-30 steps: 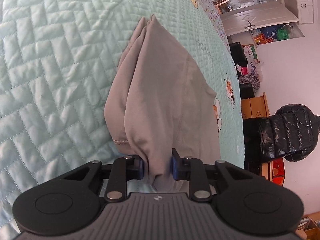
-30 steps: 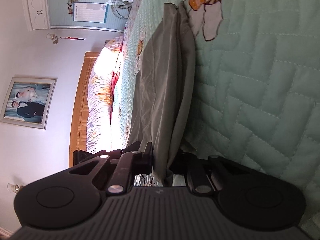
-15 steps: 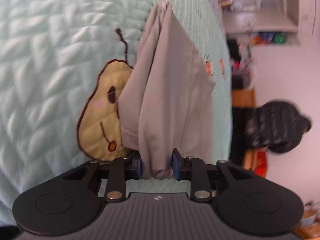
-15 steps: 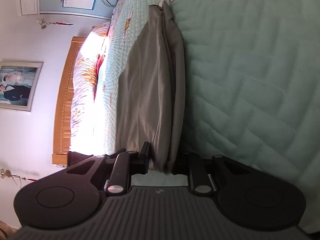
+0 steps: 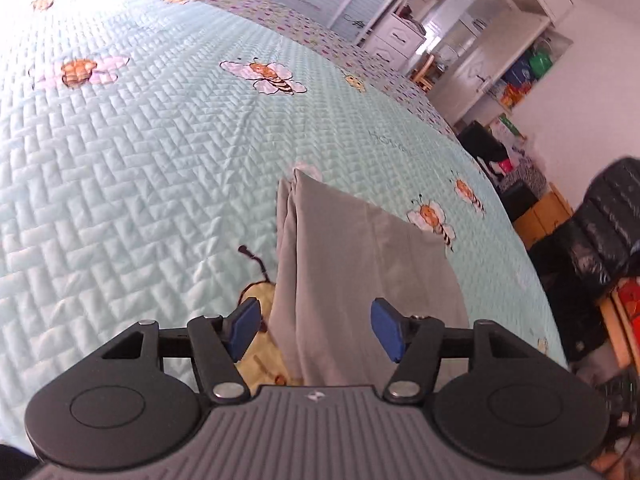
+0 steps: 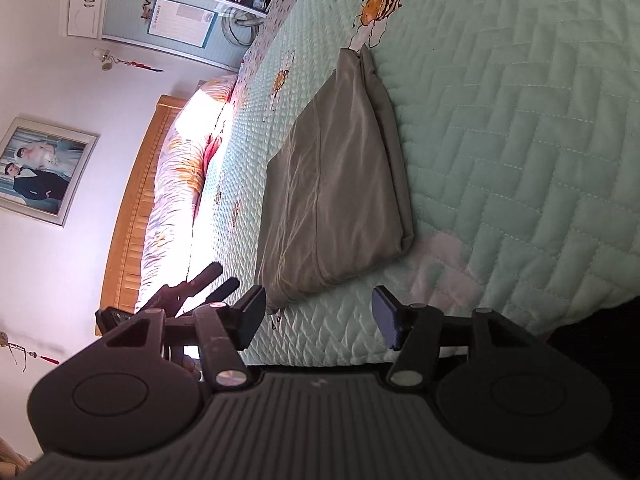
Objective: Fold clothes
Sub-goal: 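Press the folded trousers flat and open both grippers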
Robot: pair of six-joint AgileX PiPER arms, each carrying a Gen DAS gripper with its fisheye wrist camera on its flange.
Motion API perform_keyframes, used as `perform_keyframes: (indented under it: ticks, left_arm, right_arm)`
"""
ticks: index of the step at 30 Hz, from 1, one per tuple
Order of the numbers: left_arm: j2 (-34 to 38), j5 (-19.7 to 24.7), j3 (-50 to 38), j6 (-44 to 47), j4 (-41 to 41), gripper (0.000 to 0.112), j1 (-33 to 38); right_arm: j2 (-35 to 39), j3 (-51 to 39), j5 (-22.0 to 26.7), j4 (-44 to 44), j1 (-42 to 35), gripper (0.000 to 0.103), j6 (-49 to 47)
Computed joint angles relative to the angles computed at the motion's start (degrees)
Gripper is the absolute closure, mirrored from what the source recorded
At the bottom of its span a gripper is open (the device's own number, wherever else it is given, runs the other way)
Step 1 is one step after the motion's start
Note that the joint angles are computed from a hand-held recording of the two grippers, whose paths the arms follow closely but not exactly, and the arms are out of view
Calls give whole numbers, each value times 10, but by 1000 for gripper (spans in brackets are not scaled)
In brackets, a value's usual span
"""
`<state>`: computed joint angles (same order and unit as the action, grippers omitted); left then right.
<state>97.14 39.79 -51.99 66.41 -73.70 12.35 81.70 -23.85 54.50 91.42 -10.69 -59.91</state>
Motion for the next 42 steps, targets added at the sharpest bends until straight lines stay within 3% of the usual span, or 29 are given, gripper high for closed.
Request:
perform_keyframes:
  ticks: [8, 14, 18, 21, 23, 25, 28, 32, 35, 37, 42]
  left_arm:
    - [14, -101, -7, -18, 31, 48, -65]
    - [14, -104, -7, 39, 25, 48, -91]
    - [42, -92, -39, -43, 82, 49, -97]
    - [50, -55, -51, -41, 76, 53, -86]
    - [54, -39, -65, -70, 110, 84, -85]
    - [74, 4, -88, -102, 121, 91, -68]
    - [117, 62, -118, -149, 103, 93, -29]
    - [155, 105, -127, -137, 71, 90, 2]
    - [140, 97, -105, -140, 55, 79, 2]
    - [120, 82, -88, -144, 57, 75, -4]
    - [40, 20, -51, -192, 140, 39, -43]
  right_arm:
    - [-25, 0, -23, -3, 21, 41, 34]
    - [-13, 8, -20, 12, 24, 41, 25]
    - [-1, 3, -22, 24, 39, 41, 22]
    - [7, 2, -18, 30, 40, 41, 17]
    - [11, 3, -16, 31, 36, 39, 15]
    - [19, 3, -9, 37, 29, 37, 6]
    - [30, -1, -2, 46, 25, 37, -5]
    - [17, -37, -28, 37, 58, 37, 8]
    - [6, -73, -57, 17, 88, 36, 27]
    - [-6, -114, -114, -36, 132, 35, 84]
    - [-7, -205, -206, -210, 220, 29, 250]
